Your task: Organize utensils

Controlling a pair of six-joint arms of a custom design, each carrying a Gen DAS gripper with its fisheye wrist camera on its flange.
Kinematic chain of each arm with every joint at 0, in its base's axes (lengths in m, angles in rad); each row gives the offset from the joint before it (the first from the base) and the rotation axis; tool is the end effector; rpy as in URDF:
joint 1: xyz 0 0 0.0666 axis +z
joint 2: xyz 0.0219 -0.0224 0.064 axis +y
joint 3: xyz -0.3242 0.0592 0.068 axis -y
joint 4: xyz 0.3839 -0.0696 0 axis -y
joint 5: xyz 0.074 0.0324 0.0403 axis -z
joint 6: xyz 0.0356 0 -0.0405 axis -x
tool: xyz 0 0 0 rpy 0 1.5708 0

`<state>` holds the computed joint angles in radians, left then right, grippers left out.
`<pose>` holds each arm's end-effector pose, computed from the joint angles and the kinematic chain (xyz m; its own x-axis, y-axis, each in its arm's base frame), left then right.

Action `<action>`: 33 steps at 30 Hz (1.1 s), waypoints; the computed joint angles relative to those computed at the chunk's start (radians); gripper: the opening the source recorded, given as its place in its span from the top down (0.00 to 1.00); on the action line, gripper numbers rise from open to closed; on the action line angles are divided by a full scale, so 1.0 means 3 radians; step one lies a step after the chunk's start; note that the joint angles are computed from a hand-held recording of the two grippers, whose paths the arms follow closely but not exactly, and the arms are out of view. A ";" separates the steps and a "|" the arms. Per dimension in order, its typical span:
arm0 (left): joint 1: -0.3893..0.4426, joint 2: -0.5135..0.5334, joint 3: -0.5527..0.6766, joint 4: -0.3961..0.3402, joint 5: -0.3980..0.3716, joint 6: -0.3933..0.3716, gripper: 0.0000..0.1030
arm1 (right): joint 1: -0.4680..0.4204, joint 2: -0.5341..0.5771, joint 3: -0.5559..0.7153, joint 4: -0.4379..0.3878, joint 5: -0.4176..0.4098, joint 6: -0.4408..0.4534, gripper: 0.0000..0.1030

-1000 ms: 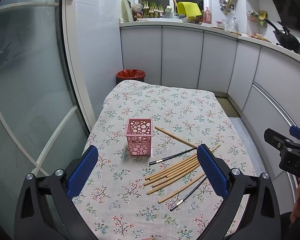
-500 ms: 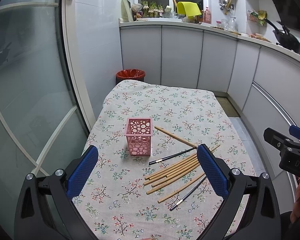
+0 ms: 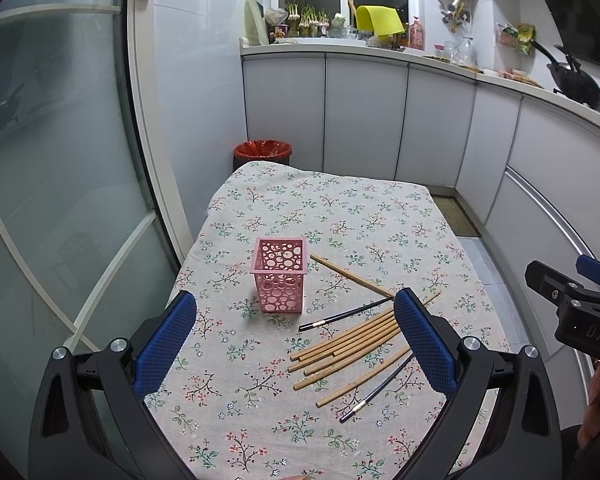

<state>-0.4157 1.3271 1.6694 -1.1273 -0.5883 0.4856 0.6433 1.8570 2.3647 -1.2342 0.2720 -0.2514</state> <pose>0.4144 -0.1618 0.5171 -0.5611 -0.1768 -0.8087 -0.3223 0.9465 0.0167 0.4820 0.3489 0.5370 -0.6185 -0.1642 -0.7684 -0.2718 0.9623 0.0131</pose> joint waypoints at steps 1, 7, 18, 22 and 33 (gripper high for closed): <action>0.0000 0.0000 -0.0001 -0.0001 0.0004 0.0001 0.07 | 0.0002 0.0010 0.0020 -0.0012 -0.0002 0.0001 0.07; -0.0001 -0.0025 -0.0029 0.0019 0.0003 -0.0004 0.07 | -0.0003 -0.0004 -0.0007 0.0012 -0.0008 -0.0002 0.07; 0.0003 -0.0023 -0.0026 0.0020 0.0006 -0.0005 0.07 | -0.0015 -0.0038 -0.0068 0.0046 -0.0032 0.0005 0.07; 0.0001 -0.0025 -0.0029 0.0022 0.0002 -0.0002 0.07 | -0.0018 -0.0043 -0.0075 0.0049 -0.0038 0.0009 0.07; 0.0064 0.0063 0.0076 0.0015 0.0060 -0.0086 0.07 | -0.0054 0.0048 0.0090 -0.0050 -0.0123 -0.0040 0.07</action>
